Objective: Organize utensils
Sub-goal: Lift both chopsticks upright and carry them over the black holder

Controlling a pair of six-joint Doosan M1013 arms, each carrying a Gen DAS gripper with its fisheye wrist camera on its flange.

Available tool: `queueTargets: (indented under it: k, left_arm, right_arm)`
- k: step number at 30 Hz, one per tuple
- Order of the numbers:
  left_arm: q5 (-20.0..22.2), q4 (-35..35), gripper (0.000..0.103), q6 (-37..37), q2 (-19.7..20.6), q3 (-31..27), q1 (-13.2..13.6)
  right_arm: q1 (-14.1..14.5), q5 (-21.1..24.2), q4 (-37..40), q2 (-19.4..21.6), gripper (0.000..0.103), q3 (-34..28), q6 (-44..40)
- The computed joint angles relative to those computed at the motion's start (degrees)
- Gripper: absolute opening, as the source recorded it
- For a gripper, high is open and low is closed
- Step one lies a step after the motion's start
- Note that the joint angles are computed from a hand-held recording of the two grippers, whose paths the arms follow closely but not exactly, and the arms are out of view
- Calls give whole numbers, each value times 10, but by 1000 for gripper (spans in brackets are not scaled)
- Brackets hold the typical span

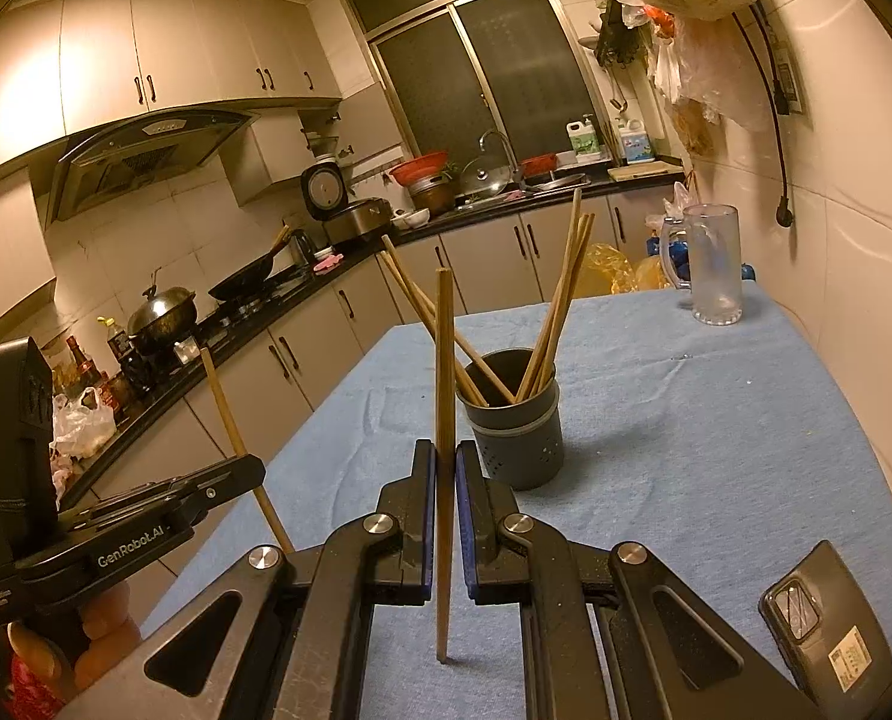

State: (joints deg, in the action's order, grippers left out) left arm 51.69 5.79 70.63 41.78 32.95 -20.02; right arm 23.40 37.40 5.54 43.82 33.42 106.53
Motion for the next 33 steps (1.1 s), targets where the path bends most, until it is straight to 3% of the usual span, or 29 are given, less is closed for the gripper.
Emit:
queueTargets:
  k: [25,33]
  left_arm:
    - [3,-4,6,10,3,-8,1]
    - [23,-28,6,32,23,-61,6]
  right_arm:
    - [-4,-12,5,-10,8,17,3]
    - [-10,-9,5,-3,8,-12,17]
